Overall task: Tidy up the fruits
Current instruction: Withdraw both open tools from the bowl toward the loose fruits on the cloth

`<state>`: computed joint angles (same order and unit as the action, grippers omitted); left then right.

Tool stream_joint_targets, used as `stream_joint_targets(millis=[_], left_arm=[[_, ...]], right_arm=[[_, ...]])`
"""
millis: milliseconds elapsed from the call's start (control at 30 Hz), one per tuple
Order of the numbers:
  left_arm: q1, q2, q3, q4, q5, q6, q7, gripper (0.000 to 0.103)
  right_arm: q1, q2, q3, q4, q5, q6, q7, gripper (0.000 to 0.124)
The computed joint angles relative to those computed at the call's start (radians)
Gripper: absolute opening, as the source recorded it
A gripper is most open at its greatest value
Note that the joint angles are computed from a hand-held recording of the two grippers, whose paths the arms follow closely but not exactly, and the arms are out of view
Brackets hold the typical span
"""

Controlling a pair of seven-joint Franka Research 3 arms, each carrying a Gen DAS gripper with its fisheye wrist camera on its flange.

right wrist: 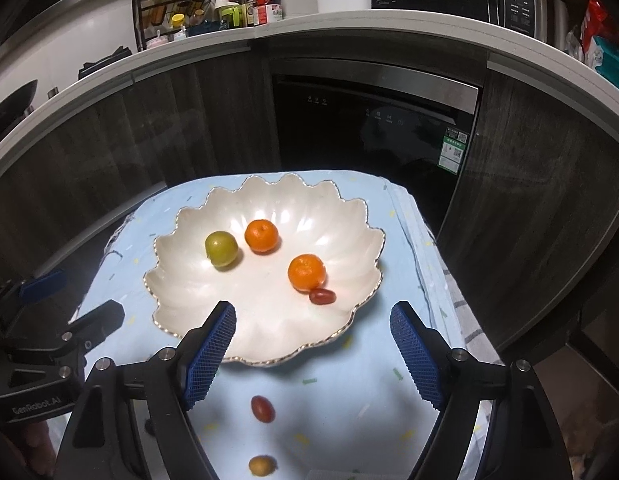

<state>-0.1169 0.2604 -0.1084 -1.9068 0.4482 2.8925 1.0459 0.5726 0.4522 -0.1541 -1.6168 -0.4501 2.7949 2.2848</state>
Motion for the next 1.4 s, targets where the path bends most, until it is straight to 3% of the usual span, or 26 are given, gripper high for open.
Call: stream_joint_targets(millis=[233,433,867,1167,1400], left_arm=[[-0.001,-0.043,0.003,-0.074,0.015,0.015,-0.019,0.095],[-0.001,-0.085,-0.008,-0.136,0.005,-0.020,-0.064,0.095],[-0.021,-0.164,0.008,-0.248,0.244,0.002,-0.383,0.095],[-0.015,-0.182,-0.014,-0.290,0.304,-0.012,-0.453,0.094],[-0.009,-0.177,-0.028,-0.317,0.251,0.002,-0.401,0.091]], right_arm=[[0.000,-0.029,0.014,-0.055,-0.002,0.020,-0.020,0.081],[0.000,-0.056,0.022,-0.109,-0.007,0.052,-0.059,0.080],[-0.007,-0.105,0.035,-0.221,-0.013,0.116,-0.150,0.080],[0.008,-0.125,0.028,-0.295,-0.001,0.190,-0.221,0.079],[0.000,-0.128,0.053,-0.332,0.069,0.206,-0.326,0.066]])
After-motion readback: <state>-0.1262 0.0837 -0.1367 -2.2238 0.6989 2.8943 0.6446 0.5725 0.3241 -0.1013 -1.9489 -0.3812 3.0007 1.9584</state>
